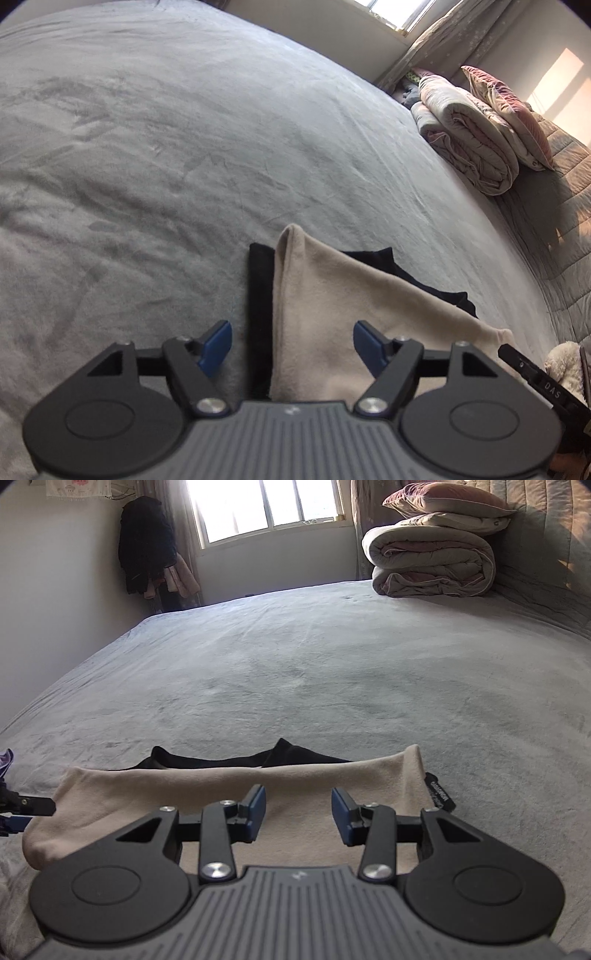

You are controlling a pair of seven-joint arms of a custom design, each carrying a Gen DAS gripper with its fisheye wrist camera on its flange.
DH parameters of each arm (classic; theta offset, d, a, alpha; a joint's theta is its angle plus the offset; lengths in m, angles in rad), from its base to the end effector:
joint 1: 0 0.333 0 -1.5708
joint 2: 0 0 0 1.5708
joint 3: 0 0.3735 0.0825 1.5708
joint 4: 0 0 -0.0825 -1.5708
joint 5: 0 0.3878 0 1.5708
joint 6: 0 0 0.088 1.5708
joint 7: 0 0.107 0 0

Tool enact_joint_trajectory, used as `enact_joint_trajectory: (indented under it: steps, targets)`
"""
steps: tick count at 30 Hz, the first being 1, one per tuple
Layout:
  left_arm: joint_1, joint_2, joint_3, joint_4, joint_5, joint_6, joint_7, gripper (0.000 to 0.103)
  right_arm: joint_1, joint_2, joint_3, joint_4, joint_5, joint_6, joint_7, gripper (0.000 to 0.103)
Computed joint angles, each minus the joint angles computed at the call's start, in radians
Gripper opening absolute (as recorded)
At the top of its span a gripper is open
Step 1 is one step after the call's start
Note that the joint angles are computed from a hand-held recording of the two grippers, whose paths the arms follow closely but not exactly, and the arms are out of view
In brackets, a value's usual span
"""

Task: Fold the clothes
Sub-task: 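Lay the bundle end down and open both grippers, then close the left gripper on the beige bundle edge and lift it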

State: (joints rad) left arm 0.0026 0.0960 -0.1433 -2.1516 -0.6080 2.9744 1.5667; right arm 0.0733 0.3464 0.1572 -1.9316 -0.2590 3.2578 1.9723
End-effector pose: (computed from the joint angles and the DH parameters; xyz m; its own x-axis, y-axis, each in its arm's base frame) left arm 0.6008 -0.0428 0.4872 0.2430 -0.8546 0.4590 -0.7085 -0.4795 -0.5177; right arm 0.6673 0.1683 0.4818 0.1610 -0.9689 -0.1881 -0.5824 0.0606 -0.8107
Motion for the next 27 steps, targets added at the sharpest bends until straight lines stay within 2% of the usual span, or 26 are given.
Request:
enact_joint_trajectory:
  steps: [2, 5, 7, 11, 12, 15, 18, 22, 23, 25, 27]
  targets:
    - [0.006, 0.005, -0.006, 0.008, -0.028, -0.035, 0.018, 0.072, -0.063, 0.009, 0.089, 0.004, -0.005, -0.008, -0.025, 0.044]
    - [0.000, 0.006, -0.005, 0.006, -0.022, -0.041, 0.015, 0.072, -0.168, 0.029, 0.236, 0.008, -0.007, -0.028, -0.084, 0.044]
    - [-0.001, 0.008, -0.006, 0.006, -0.025, -0.042, 0.022, 0.072, -0.218, 0.046, 0.312, 0.009, 0.003, -0.037, -0.125, 0.041]
    - [-0.009, 0.006, -0.003, -0.001, -0.004, -0.031, 0.007, 0.072, -0.275, 0.071, 0.410, 0.009, 0.019, -0.047, -0.203, 0.038]
    - [-0.010, 0.006, -0.003, -0.001, -0.001, -0.029, 0.004, 0.072, -0.275, 0.076, 0.417, 0.013, 0.025, -0.054, -0.215, 0.038]
    - [-0.014, 0.007, 0.001, -0.003, 0.019, -0.024, -0.015, 0.070, -0.239, 0.081, 0.387, 0.018, 0.043, -0.070, -0.242, 0.036]
    - [-0.014, 0.006, 0.000, -0.004, 0.025, -0.022, -0.025, 0.063, -0.224, 0.086, 0.374, 0.014, 0.070, -0.064, -0.261, 0.036]
    - [-0.002, 0.008, -0.015, 0.003, -0.048, -0.031, 0.019, 0.047, -0.235, 0.091, 0.392, 0.022, 0.101, -0.088, -0.287, 0.036]
    - [0.001, 0.007, -0.018, 0.004, -0.074, -0.033, 0.028, 0.036, -0.231, 0.090, 0.389, 0.024, 0.109, -0.092, -0.295, 0.036]
    - [0.019, 0.000, -0.038, 0.009, -0.203, -0.037, 0.100, 0.024, -0.224, 0.089, 0.383, 0.025, 0.126, -0.096, -0.311, 0.036]
    - [0.022, -0.011, -0.045, 0.012, -0.312, -0.033, 0.165, 0.022, -0.224, 0.087, 0.385, 0.024, 0.142, -0.097, -0.327, 0.035]
